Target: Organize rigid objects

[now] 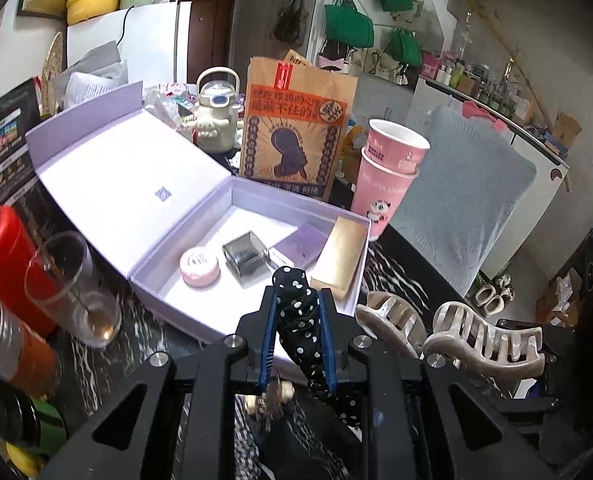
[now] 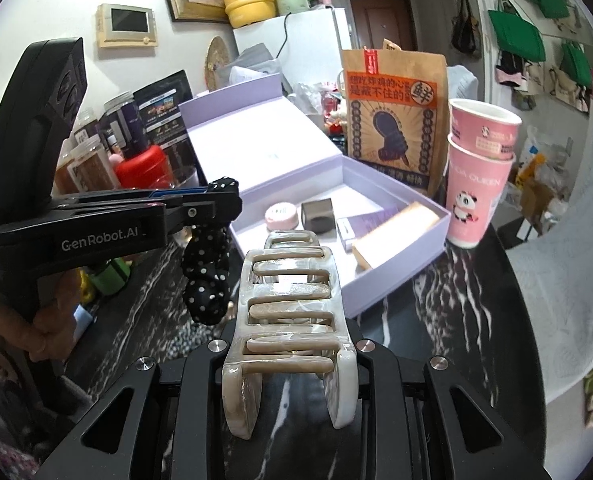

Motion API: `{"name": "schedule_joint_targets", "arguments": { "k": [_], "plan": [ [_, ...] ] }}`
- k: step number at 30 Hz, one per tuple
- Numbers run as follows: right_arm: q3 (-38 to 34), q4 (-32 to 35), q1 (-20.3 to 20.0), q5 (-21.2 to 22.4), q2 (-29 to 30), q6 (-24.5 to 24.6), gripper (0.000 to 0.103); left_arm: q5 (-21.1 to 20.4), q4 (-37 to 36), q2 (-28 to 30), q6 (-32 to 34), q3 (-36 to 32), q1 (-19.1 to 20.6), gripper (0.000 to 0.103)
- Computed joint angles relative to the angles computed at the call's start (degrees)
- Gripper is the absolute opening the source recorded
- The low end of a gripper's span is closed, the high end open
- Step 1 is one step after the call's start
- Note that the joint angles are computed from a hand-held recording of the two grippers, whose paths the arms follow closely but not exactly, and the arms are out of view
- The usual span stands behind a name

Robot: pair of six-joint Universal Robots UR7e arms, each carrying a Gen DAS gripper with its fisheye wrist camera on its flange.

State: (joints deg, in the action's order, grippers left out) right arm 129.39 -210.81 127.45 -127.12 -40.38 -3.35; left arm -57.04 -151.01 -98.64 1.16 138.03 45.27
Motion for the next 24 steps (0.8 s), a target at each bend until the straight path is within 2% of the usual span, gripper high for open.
{"name": "schedule_joint_targets", "arguments": {
  "k": [12, 24],
  "plan": [
    [-4.89, 1.45, -2.13, 1.44, -0.44, -4.84, 0.026, -0.13, -4.48, 6.26, 6.63, -6.23, 1.71, 0.019],
    [-9.6, 3.97, -4.23, 2.5, -0.16, -9.07, 0.026, -1.62, -7.49, 11.84, 11.26, -11.11, 5.04, 0.019]
  ]
}}
